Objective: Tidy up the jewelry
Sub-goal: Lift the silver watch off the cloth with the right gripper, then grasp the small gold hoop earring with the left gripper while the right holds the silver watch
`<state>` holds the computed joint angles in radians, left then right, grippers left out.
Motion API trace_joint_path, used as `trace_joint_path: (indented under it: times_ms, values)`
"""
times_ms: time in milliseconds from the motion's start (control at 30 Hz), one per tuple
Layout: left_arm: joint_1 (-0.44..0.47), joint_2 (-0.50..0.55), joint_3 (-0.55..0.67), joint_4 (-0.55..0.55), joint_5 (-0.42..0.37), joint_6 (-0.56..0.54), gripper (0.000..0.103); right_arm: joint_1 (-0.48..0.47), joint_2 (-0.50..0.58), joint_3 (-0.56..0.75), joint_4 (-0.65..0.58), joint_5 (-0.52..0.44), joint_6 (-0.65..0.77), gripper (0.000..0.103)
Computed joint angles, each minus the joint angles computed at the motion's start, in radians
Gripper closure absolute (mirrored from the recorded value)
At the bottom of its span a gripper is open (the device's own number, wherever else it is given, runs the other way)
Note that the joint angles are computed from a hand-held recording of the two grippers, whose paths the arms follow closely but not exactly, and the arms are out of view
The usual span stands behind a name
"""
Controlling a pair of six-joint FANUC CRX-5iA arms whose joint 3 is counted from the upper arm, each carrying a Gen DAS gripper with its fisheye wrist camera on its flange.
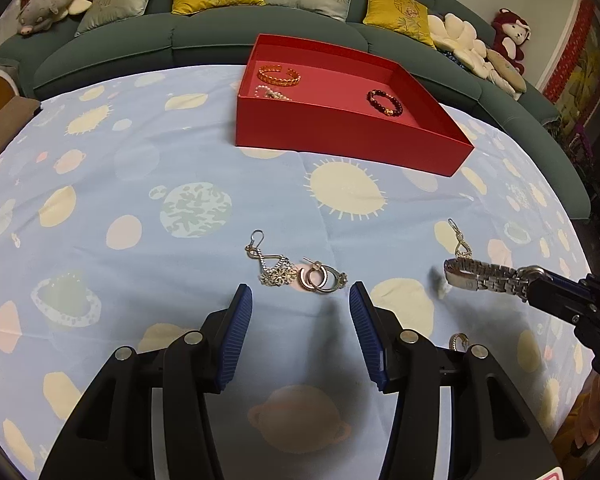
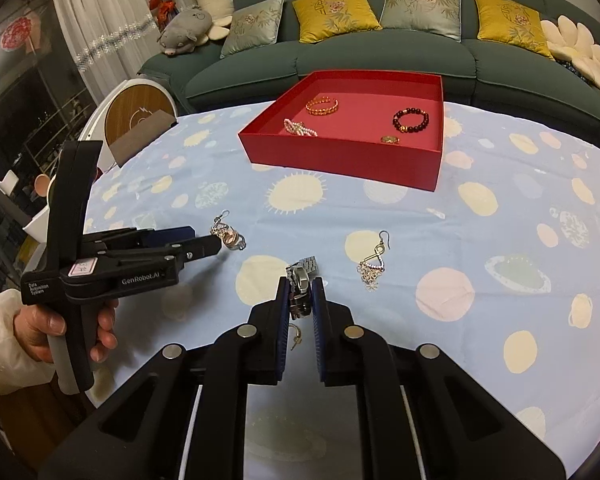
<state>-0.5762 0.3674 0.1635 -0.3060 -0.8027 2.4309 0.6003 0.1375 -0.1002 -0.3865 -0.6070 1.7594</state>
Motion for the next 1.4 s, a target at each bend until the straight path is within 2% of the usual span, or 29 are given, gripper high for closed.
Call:
trace_joint_path:
  times_ms: [433,833,967,1200,1400]
  values:
    - [-0.045,0.04,0.05,0.033,0.028,-0.099,0.054,-0.022,-0.021,-0.026,0.03,0.031,-0.043,0.093]
    - [-0.031,0.061,0.078,-0.025,-0.025,-0.02,0.054,-0.029,-0.029,-0.019,0.002,0.026,-0.014,0.093]
    - [-0.024,0.041,0.051,0.005,0.01,-0.019,0.054,-0.032,-0.03,-0.019,0.0,0.024,-0.013,0.093]
    - [-0.058,0.069,0.062,0.119,0.064,-0.156,0.054,-0.033,-0.032,-0.026,0.022,0.035,-0.039,0.093]
    - [-0.094,0.135,0.127,0.134,0.036,-0.206,0.054,-0.035,-0.034,-0.029,0.025,0.035,-0.042,0.093]
